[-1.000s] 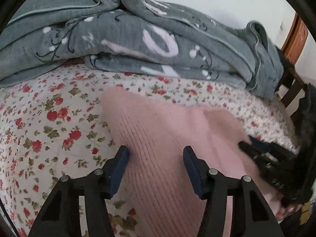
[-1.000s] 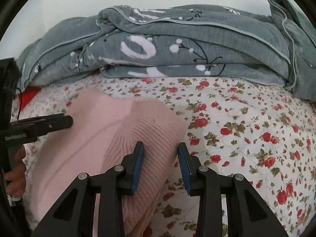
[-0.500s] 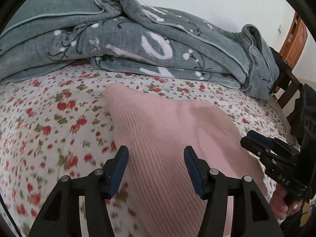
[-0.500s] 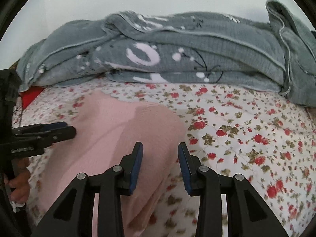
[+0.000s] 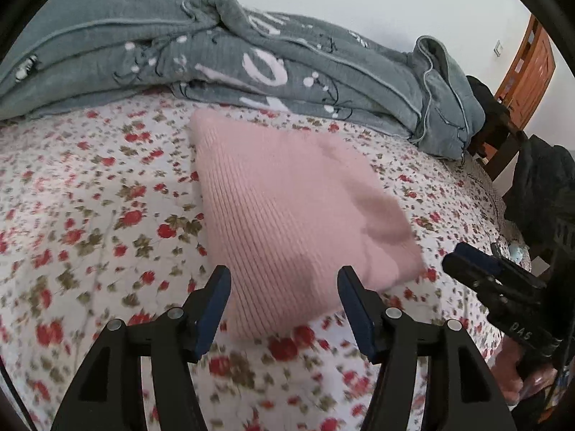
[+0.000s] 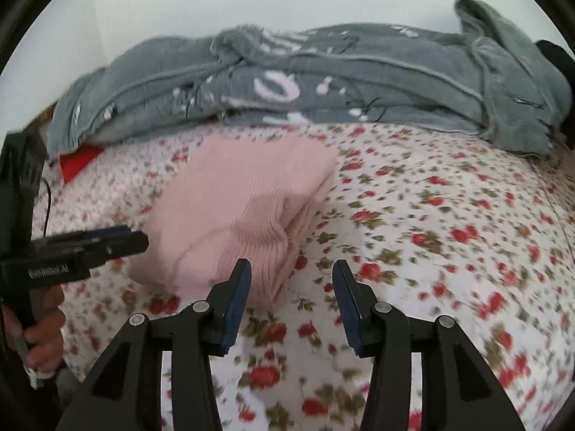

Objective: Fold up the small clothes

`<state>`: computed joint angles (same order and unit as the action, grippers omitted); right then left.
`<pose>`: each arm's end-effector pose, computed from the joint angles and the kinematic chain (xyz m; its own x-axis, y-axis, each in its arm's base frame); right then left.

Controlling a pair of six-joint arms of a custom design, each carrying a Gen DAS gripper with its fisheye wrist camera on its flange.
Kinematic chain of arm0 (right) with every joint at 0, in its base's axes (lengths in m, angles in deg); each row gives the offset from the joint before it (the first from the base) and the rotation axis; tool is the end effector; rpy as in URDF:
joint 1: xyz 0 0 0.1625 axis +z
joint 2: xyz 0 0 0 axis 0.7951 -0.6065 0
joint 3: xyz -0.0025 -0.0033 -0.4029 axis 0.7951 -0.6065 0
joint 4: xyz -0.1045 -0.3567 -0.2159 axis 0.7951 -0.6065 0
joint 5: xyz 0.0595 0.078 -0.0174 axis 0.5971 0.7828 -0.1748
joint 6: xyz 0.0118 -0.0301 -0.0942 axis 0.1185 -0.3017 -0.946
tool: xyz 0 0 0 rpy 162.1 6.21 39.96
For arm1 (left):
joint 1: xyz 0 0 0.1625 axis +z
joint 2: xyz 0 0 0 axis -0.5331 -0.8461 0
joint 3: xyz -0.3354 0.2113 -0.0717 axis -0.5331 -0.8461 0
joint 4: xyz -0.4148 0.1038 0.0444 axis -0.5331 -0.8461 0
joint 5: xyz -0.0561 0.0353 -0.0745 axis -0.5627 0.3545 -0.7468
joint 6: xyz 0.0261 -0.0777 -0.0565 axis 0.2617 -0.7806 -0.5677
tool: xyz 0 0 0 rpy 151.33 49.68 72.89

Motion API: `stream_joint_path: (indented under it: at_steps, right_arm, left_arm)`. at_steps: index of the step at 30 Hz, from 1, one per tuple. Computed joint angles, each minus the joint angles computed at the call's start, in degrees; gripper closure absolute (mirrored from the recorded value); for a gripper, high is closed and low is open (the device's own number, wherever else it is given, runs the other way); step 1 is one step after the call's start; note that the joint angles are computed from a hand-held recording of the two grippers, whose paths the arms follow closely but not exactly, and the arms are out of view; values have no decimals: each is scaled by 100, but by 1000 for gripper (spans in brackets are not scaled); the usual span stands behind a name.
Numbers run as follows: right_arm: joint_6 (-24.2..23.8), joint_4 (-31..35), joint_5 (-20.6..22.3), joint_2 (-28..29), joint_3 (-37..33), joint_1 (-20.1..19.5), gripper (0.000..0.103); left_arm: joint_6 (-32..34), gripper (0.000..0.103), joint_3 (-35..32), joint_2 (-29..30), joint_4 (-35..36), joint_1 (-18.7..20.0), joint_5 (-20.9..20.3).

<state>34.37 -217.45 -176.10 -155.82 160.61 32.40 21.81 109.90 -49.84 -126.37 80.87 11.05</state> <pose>0.0577 -0.6355 0.2837 -0.7518 -0.3269 0.5726 -0.6027 0.6930 -0.3956 -0.2915 -0.6349 0.0502 -0.8719 0.0510 -0.4871 0.3363 0.7854 -0.5197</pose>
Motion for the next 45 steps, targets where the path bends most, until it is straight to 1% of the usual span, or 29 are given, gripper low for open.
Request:
stream_joint_path:
  at_steps: [3, 6, 9, 11, 13, 15, 16, 17, 18, 19, 22, 24, 27, 29, 36, 45]
  right_arm:
    - [33, -15, -145, -267, 197, 82, 57]
    - [36, -47, -255, -525, 388, 160, 56]
    - [23, -218, -350, -809, 661, 255, 51]
    - [3, -301, -396, -938, 792, 295, 43]
    - [-19, -291, -477, -1070, 921, 364, 37]
    - [-29, -279, -599, -1159, 1002, 421, 34]
    - [-13, -305, -690, -1201, 1045, 458, 30]
    - [4, -348, -749, -1235, 1078, 481, 23]
    - [39, -420, -794, -1291, 1133, 503, 20]
    - [54, -444, -799, -1337, 1167, 506, 16]
    - [12, -507, -672, -1562, 1340, 481, 6]
    - [-72, -747, -712, -1656, 1464, 485, 4]
    - [-94, -801, -777, -1766, 1540, 496, 3]
    - [-76, -766, -736, -1885, 1603, 481, 3]
    - [-158, -843, -675, -2149, 1804, 479, 3]
    - [-151, -804, -675, -2265, 1857, 461, 2]
  left_arm:
    - [-305, 42, 212, -172, 135, -241, 210]
    - [-475, 38, 442, -324, 159, -493, 441]
    - [-688, 31, 676, -470, 182, -724, 636]
    - [-913, 26, 829, -568, 276, -864, 770]
    - [-1149, 25, 989, -679, 424, -996, 879]
    - [-1395, 24, 1089, -765, 641, -1117, 1016]
    - [-1525, 24, 1142, -815, 756, -1184, 1110]
    - [-1641, 23, 1176, -848, 864, -1238, 1201]
    - [-1749, 23, 1209, -885, 970, -1290, 1299]
    - [-1885, 22, 1262, -930, 1085, -1361, 1433]
    - [-2292, 21, 1365, -1047, 1454, -1504, 1667]
    - [-2538, 21, 1398, -1097, 1737, -1591, 1815]
    - [-2817, 21, 1416, -1142, 2056, -1695, 1949]
    - [-2847, 18, 1452, -1176, 2061, -1750, 1910]
    - [-3112, 18, 1443, -1141, 2338, -1952, 2027]
    - [-3165, 18, 1384, -1108, 2481, -2066, 2131]
